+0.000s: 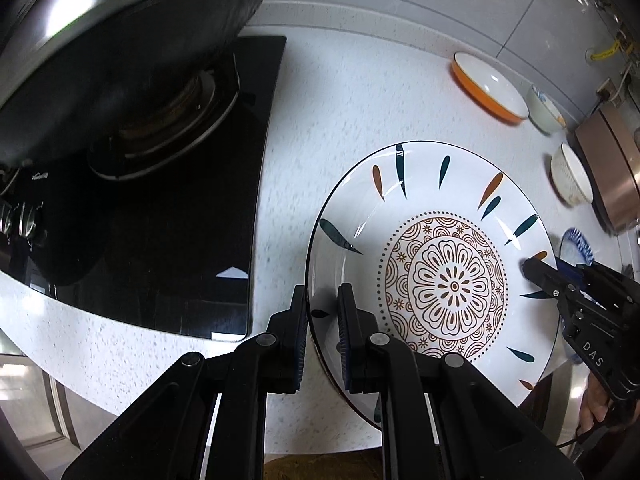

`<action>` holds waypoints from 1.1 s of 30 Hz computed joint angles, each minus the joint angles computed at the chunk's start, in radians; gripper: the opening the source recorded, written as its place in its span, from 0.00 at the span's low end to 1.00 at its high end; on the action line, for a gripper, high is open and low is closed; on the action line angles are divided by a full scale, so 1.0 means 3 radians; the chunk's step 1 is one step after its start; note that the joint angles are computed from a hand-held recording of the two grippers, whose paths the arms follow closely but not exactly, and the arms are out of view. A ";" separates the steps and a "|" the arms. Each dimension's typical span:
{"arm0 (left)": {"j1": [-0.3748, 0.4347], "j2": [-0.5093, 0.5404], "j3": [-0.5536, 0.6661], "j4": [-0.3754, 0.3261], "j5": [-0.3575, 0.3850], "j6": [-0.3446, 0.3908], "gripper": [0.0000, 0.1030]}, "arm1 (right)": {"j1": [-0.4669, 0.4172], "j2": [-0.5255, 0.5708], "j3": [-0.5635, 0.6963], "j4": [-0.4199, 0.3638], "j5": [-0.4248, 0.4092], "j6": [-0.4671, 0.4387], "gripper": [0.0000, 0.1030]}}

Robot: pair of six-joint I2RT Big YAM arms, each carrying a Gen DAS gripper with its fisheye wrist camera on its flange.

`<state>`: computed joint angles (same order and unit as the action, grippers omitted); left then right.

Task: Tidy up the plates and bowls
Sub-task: 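Lift the mandala plate with both grippers and carry it over the large mandala plate, then lower the plate onto the large mandala plate and open both grippers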

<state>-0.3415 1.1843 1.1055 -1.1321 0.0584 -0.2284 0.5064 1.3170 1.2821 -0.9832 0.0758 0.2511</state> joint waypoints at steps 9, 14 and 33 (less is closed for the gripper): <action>0.0009 -0.0038 -0.0177 0.0131 -0.0001 0.0146 0.11 | 0.0003 0.0079 0.0108 -0.0146 0.0090 0.0024 0.16; -0.0036 -0.0054 -0.0182 0.0218 -0.0165 0.0248 0.10 | 0.0024 0.0077 0.0182 -0.0227 0.0185 0.0131 0.17; -0.0054 -0.0043 -0.0058 0.0185 -0.0412 0.0211 0.19 | 0.0062 -0.0011 0.0361 -0.0195 0.0248 -0.0107 0.33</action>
